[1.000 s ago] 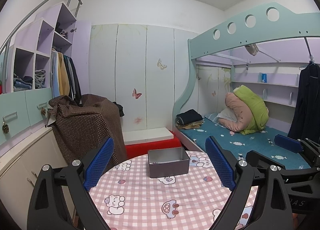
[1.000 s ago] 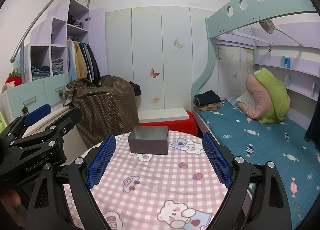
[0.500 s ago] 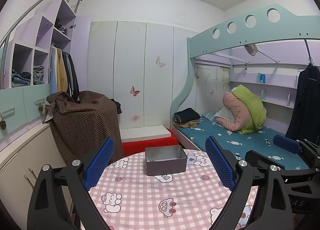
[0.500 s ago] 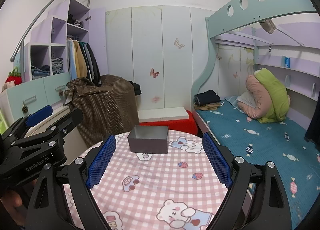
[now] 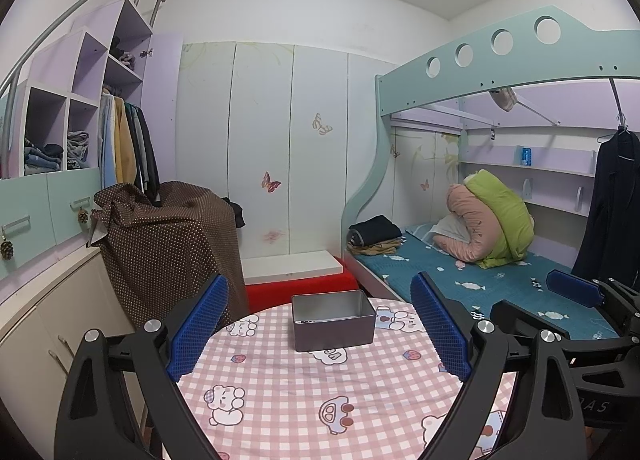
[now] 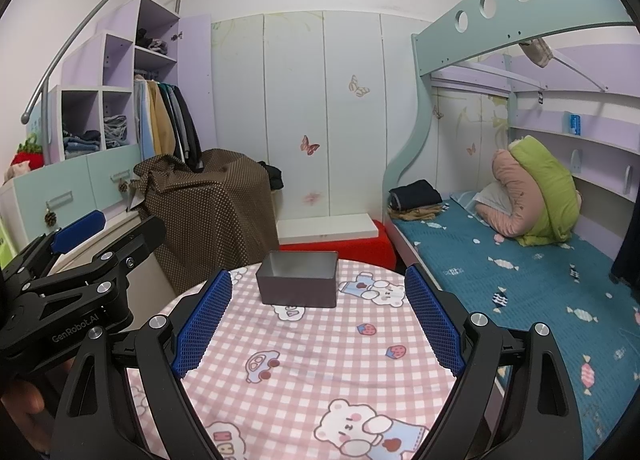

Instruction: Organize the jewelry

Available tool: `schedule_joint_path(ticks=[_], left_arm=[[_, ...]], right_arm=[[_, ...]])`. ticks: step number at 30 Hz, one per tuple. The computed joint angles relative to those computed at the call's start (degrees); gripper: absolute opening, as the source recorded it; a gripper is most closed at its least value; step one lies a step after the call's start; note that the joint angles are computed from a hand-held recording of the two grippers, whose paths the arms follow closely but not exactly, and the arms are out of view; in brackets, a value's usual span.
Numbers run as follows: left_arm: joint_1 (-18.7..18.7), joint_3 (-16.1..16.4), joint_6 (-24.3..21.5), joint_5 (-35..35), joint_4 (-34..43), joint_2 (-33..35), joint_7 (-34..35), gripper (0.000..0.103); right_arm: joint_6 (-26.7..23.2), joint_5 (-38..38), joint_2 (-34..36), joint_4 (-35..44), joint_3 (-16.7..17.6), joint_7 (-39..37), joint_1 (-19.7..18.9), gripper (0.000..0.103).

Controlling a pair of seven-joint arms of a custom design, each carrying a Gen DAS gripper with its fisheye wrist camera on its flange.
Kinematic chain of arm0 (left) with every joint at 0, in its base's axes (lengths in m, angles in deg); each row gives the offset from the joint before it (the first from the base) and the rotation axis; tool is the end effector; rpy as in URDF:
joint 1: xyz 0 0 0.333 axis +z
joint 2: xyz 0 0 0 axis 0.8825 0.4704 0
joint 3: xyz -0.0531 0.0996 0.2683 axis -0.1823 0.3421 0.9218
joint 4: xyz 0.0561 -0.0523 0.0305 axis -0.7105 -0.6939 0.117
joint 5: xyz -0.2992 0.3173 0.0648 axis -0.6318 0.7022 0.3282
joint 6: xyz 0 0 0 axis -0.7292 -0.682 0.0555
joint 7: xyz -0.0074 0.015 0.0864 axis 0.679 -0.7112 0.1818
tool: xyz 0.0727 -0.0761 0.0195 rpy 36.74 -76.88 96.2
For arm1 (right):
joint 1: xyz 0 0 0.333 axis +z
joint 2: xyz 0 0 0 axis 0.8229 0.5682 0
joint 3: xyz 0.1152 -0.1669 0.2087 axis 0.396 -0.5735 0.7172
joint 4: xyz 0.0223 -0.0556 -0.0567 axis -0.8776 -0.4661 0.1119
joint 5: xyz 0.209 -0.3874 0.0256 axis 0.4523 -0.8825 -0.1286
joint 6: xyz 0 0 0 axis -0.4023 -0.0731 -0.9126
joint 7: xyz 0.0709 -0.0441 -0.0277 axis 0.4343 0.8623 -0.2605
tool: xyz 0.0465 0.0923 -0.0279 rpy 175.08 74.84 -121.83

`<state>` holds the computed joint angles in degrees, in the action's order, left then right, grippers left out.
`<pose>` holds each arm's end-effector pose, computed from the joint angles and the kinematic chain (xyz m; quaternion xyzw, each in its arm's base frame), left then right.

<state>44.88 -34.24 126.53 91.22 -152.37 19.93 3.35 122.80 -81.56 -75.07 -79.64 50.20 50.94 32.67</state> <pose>0.5101 -0.3900 0.6042 -0.4899 0.5927 -0.4820 0.4200 0.4791 0.2306 0.5978 -0.5849 0.5528 -0.3726 0.4621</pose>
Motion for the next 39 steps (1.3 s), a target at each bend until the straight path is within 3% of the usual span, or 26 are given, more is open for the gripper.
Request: schedule_joint_path(ticks=[39], left_arm=[[0.32,-0.17,-0.11,-1.51,-0.24,-0.57,1.19,0.09]], right_arm=[[-0.52,-0.96,0.13,0.2,-1.0,0.61,0.91,0.086]])
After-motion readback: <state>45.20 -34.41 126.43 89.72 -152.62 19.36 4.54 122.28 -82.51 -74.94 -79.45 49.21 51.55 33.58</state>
